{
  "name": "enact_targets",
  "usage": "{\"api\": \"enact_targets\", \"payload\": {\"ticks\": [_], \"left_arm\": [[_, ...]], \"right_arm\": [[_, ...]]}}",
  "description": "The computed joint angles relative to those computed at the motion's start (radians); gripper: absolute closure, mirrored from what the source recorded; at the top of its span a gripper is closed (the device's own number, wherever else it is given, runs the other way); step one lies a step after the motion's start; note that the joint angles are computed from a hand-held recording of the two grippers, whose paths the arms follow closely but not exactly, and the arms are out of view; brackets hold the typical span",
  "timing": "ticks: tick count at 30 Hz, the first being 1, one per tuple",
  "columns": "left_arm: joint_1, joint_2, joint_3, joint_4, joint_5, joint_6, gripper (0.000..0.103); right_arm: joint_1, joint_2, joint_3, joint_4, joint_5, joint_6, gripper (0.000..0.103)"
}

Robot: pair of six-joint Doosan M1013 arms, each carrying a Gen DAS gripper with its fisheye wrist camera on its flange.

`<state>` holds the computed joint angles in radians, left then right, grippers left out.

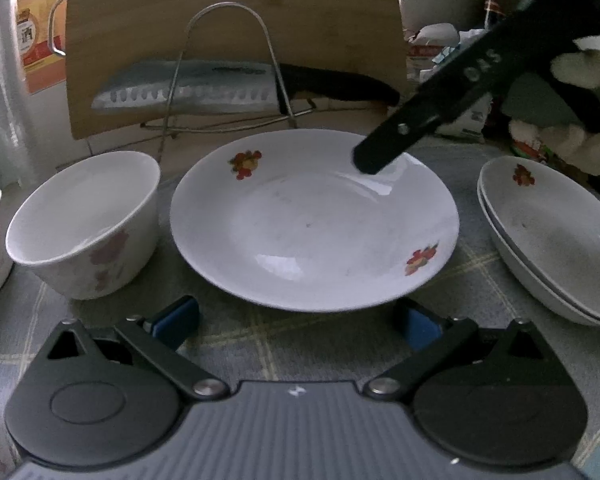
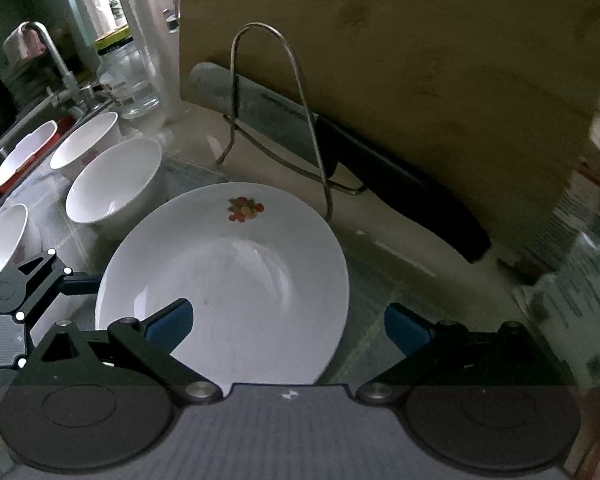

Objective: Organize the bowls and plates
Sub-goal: 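Move the right gripper to the red-flower white plate and grasp its rim, then lift the red-flower plate with the right gripper and carry it toward the stack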

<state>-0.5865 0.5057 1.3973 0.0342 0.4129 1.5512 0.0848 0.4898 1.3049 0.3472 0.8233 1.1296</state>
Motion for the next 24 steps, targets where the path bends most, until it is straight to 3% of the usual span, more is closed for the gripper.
{"api": "enact_targets", "payload": {"ticks": [10, 18, 24], "left_arm": [[0.012, 0.008, -0.012, -0.121, -0.003, 0.128, 0.001], [0.016, 0.012, -0.021, -0.17, 0.005, 0.21, 0.001], [0.022, 0.011, -0.021, -0.224, 0.009, 0.28, 0.001]], "right_arm": [[-0.025, 0.063, -0.08, 0.126, 0.097, -0.114, 0.001], [-0.028, 0.091, -0.117, 0.148, 0.141, -0.151, 0.017], [-0.032, 0.102, -0.13, 0.162, 0.145, -0.157, 0.022]]}}
